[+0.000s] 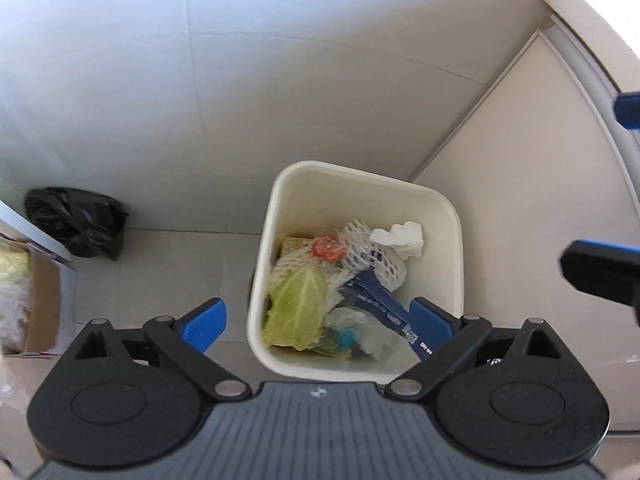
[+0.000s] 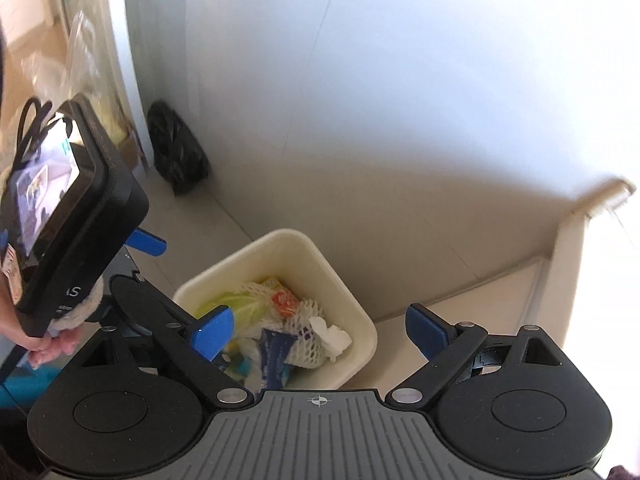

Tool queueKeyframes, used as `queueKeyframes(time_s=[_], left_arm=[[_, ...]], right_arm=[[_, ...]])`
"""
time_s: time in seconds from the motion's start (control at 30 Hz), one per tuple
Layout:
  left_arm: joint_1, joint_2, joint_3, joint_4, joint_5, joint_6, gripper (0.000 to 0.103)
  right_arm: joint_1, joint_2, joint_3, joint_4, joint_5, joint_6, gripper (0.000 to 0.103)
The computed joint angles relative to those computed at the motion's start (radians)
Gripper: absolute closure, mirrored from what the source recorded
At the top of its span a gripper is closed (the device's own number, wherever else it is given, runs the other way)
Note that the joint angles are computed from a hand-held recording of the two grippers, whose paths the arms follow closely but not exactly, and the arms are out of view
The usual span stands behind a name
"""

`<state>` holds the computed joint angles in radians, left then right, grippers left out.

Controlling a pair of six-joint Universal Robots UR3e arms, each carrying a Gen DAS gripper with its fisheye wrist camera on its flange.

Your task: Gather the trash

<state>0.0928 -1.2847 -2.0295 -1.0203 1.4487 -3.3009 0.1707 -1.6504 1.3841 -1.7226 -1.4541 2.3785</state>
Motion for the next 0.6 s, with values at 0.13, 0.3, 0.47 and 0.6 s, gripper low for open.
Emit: queueKeyframes(time_s=[0.13, 0.3, 0.47, 0.6], left_arm=[[-0.034, 0.035, 0.072, -0.090, 0.062, -0.017, 0.003], [-0.097, 0.046, 0.208, -0.221, 0.144, -0.061, 0.001], [-0.180, 0.004, 0.425, -0.409, 0.207, -0.092, 0.001], [-0.260, -0.039, 0.601, -0.540, 0.248, -0.139, 0.001]], right_arm=[[-0.069, -0.081, -0.017, 0.083, 0.080, 0.045, 0.008], [-0.175, -0.217, -0.008, 0.161, 0.160, 0.052, 0.008], [-0.346, -0.352, -0.074, 0.330, 0.258, 0.033, 0.008], [-0.619, -0.433, -0.245, 0.613, 0.379, -0.095, 0.005]])
